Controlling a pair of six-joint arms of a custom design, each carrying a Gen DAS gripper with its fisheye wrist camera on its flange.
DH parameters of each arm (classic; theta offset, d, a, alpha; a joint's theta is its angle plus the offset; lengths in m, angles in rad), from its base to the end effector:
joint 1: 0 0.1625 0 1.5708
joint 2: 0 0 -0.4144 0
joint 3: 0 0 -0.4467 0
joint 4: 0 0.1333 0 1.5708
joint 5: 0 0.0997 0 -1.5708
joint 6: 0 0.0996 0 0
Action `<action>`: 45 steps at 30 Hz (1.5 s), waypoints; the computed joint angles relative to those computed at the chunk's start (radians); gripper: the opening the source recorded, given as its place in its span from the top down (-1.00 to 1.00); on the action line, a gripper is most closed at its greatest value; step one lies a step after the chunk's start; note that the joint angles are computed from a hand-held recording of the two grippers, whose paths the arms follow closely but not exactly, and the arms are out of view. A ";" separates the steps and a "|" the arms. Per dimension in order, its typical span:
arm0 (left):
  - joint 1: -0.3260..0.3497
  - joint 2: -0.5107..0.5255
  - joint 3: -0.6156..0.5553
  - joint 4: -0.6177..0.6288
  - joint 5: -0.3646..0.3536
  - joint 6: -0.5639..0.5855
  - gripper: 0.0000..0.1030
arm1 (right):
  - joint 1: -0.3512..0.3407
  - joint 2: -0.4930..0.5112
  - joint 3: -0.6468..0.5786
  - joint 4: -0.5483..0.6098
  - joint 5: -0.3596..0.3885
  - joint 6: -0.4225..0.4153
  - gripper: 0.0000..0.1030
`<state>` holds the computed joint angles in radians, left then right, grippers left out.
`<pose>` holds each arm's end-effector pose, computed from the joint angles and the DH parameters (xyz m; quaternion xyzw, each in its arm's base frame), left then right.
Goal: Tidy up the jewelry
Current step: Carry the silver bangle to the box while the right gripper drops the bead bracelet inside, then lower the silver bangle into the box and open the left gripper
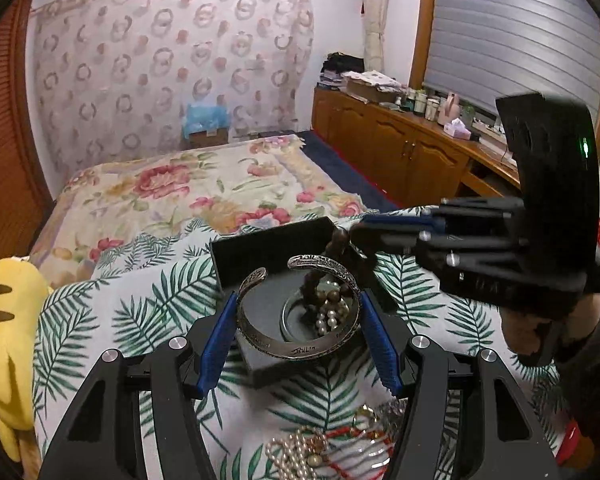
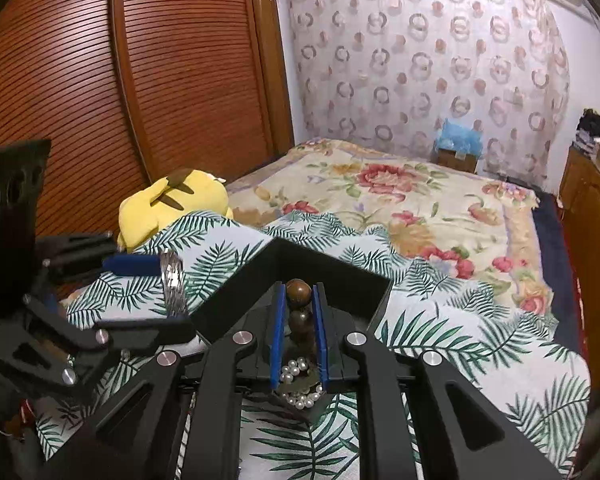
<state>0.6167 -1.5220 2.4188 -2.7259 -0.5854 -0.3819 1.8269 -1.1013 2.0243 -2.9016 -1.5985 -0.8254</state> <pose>-0.2089 -0.4133 0.1996 0.1881 0.8554 -0.3796 0.2980 0.2752 -0.5358 0.1240 0.5017 -0.8409 0.1905 0.0699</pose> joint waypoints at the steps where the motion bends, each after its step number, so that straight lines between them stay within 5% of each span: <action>1: 0.007 0.009 -0.007 -0.006 -0.002 0.010 -0.13 | -0.006 0.003 0.001 -0.006 0.002 0.004 0.69; 6: 0.045 0.054 -0.048 -0.022 -0.016 0.053 -0.13 | -0.032 0.001 0.009 -0.040 0.027 0.016 0.48; 25: 0.141 0.172 -0.148 -0.021 -0.048 0.128 -0.16 | -0.065 0.014 0.010 -0.143 -0.014 0.011 0.48; 36: 0.089 0.091 -0.076 -0.020 -0.029 0.103 -0.22 | -0.035 -0.017 0.038 -0.154 -0.046 -0.009 0.48; 45: 0.032 -0.068 0.038 0.180 -0.027 -0.078 -0.22 | -0.038 -0.113 0.149 -0.153 -0.082 0.002 0.48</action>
